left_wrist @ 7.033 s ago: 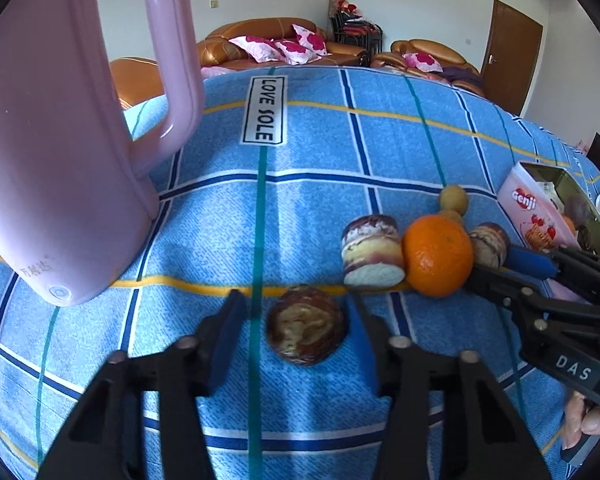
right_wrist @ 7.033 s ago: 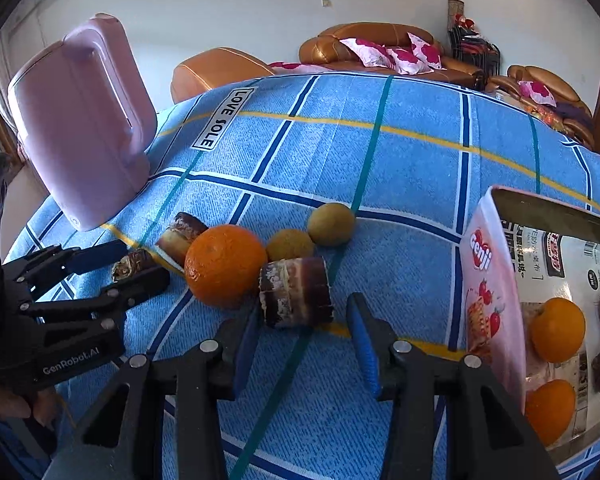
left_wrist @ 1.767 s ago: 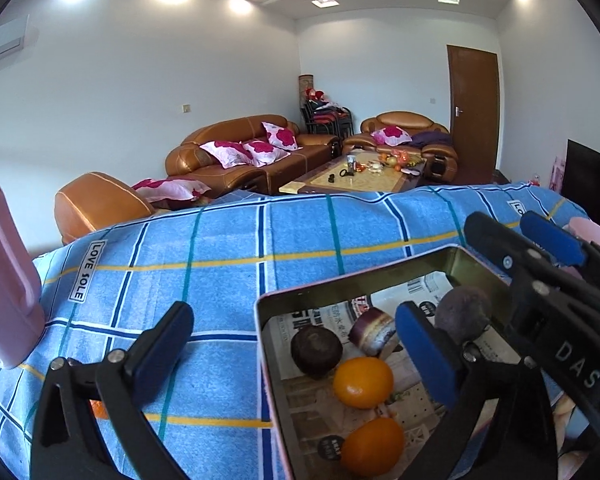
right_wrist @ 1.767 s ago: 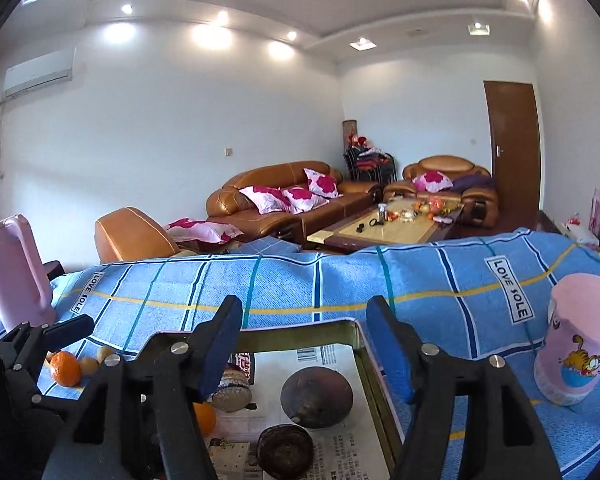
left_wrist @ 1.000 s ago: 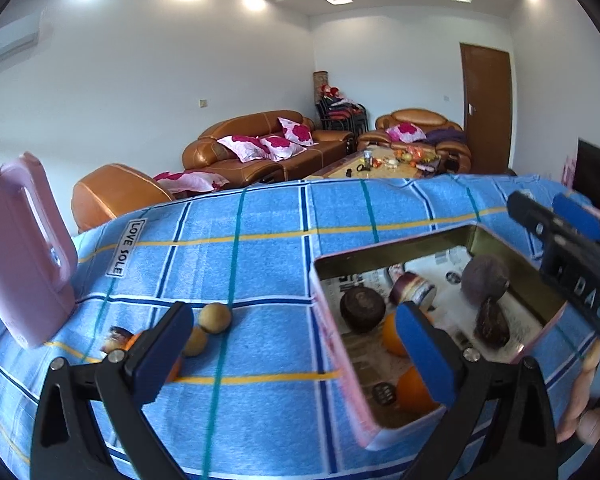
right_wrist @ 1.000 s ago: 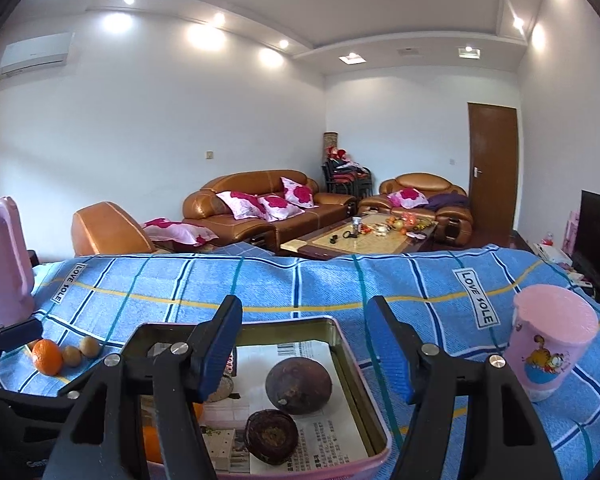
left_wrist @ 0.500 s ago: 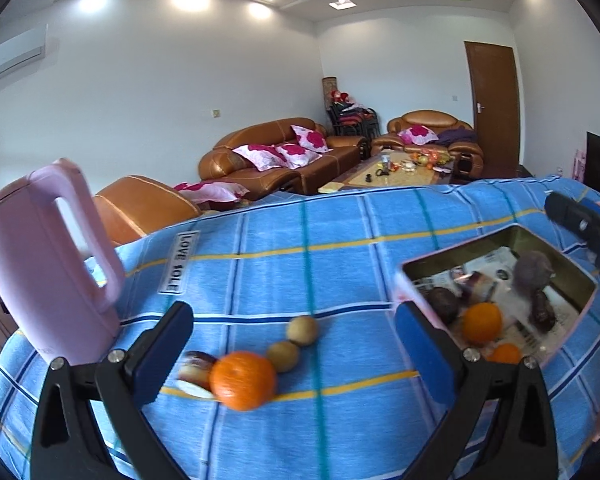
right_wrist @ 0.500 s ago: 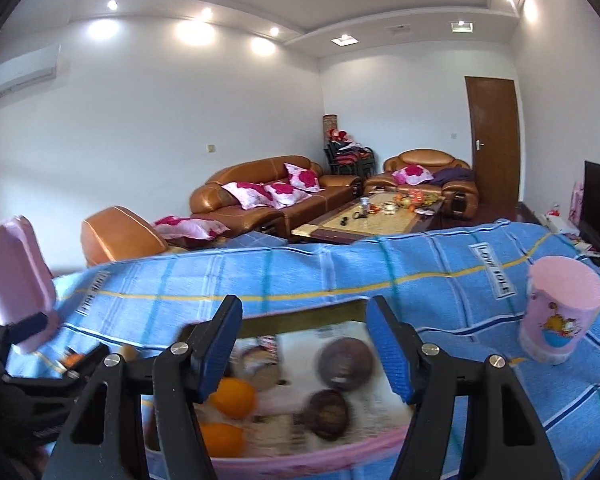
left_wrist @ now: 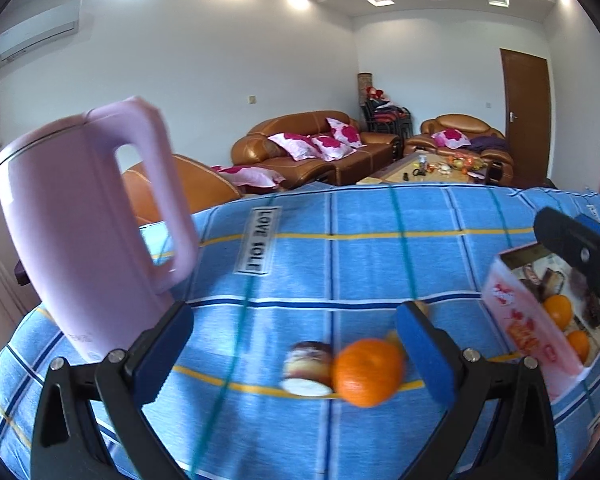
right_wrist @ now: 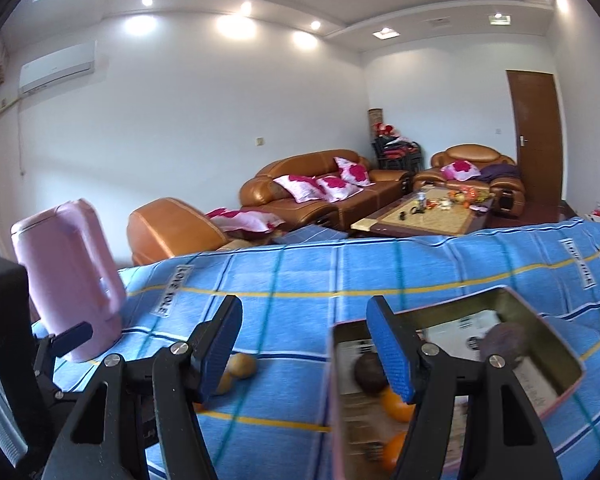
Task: Organize fruits
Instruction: 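Grasp an orange with the right tool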
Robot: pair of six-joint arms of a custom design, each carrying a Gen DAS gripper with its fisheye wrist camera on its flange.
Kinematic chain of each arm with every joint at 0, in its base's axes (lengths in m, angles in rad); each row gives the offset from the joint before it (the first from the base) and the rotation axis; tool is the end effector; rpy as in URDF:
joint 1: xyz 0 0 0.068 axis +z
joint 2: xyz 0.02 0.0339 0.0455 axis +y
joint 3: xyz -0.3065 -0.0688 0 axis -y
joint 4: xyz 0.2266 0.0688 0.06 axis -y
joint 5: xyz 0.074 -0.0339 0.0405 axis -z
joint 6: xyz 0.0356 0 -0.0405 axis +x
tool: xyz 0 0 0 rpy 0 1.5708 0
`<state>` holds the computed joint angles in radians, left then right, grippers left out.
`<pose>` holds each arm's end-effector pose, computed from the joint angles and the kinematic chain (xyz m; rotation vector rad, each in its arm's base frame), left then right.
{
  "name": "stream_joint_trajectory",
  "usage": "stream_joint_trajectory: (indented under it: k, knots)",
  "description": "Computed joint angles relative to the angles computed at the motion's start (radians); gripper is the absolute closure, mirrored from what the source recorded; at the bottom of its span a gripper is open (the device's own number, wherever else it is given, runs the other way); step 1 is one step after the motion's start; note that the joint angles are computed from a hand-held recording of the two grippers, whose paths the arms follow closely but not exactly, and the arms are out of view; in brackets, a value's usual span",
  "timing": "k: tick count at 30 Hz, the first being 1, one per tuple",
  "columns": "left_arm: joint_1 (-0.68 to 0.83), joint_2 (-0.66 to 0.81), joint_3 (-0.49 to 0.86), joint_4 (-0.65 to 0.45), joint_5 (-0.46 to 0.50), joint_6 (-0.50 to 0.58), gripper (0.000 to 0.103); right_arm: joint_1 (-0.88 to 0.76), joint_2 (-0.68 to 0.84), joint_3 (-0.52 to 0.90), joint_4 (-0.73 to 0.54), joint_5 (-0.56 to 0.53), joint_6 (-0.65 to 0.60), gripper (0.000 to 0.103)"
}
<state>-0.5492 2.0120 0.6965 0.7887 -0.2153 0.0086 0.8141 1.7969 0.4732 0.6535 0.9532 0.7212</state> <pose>0.3112 -0.1815 0.1319 0.4487 2.0370 -0.1029 0.2109 0.1811 0.1484 0.3818 1.9014 -0.0673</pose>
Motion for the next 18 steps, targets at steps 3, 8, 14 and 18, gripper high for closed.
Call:
stream_joint_trajectory:
  k: [3, 8, 14, 18]
  knots:
    - [0.046, 0.004, 0.014, -0.022, 0.019, 0.002, 0.000, -0.002, 0.036, 0.041, -0.023, -0.031, 0.001, 0.037]
    - [0.131, 0.019, 0.055, -0.070, 0.018, -0.021, 0.000, -0.021, 0.093, 0.095, -0.081, -0.104, 0.018, 0.037]
    - [0.196, 0.037, 0.113, -0.162, 0.010, -0.069, 0.000, -0.043, 0.126, 0.154, -0.132, -0.218, 0.016, 0.037]
    - [0.198, 0.041, 0.117, -0.171, 0.004, -0.058, 0.000, -0.077, 0.178, 0.220, -0.162, -0.405, 0.017, 0.037]
